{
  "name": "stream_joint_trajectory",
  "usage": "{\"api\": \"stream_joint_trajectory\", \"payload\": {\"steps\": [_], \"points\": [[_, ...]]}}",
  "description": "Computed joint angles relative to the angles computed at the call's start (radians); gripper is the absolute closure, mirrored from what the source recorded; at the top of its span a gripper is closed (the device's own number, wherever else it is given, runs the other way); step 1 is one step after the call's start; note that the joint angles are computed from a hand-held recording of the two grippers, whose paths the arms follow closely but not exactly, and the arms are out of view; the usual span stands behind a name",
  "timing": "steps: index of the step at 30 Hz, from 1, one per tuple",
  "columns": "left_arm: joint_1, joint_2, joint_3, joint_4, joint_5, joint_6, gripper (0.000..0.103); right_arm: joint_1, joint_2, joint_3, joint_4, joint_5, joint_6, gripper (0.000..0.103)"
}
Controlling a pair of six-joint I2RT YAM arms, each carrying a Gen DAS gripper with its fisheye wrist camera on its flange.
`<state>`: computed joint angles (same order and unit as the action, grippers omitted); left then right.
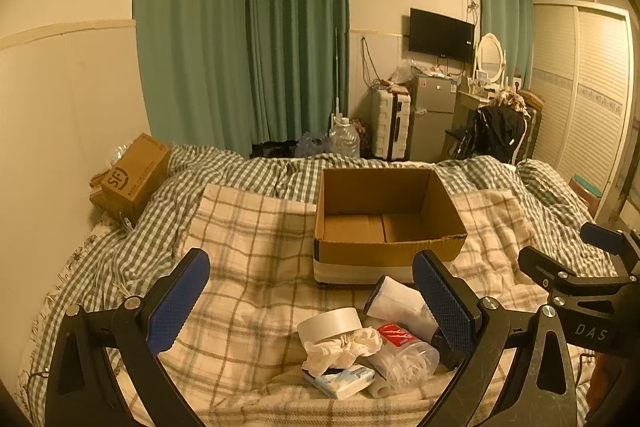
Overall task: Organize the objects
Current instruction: 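Move both tools toward the pile of items beside the box, then grasp the black cup with the right gripper while the left grasps crumpled tissue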
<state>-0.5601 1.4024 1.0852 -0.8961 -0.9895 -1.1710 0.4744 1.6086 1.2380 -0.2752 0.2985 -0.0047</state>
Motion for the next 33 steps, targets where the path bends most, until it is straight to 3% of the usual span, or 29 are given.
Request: {"api": "stream_joint_trajectory", "payload": {"steps": [17, 22, 27, 29, 33], "points": [[0.127, 0.094, -0.108, 0.187, 0.238, 0.082, 0.0, -0.069, 0.162, 0.049, -0.042, -0.066, 0.004, 0.001], [0.184, 0.128, -0.163, 0.293, 0.366, 0.119, 0.0, -0.094, 0.252, 0.085, -0.078, -0.104, 0.017, 0.004], [0.253, 0.163, -0.223, 0.431, 0.527, 0.221, 0.001, -0.108, 0.332, 0.13, -0.118, -0.147, 0.029, 0.009], [0.276, 0.189, -0.227, 0.464, 0.581, 0.25, 0.003, -0.106, 0.358, 0.144, -0.13, -0.157, 0.032, 0.014], [0.322, 0.232, -0.247, 0.54, 0.703, 0.322, 0.021, -0.106, 0.418, 0.19, -0.174, -0.189, 0.015, 0.028]]}}
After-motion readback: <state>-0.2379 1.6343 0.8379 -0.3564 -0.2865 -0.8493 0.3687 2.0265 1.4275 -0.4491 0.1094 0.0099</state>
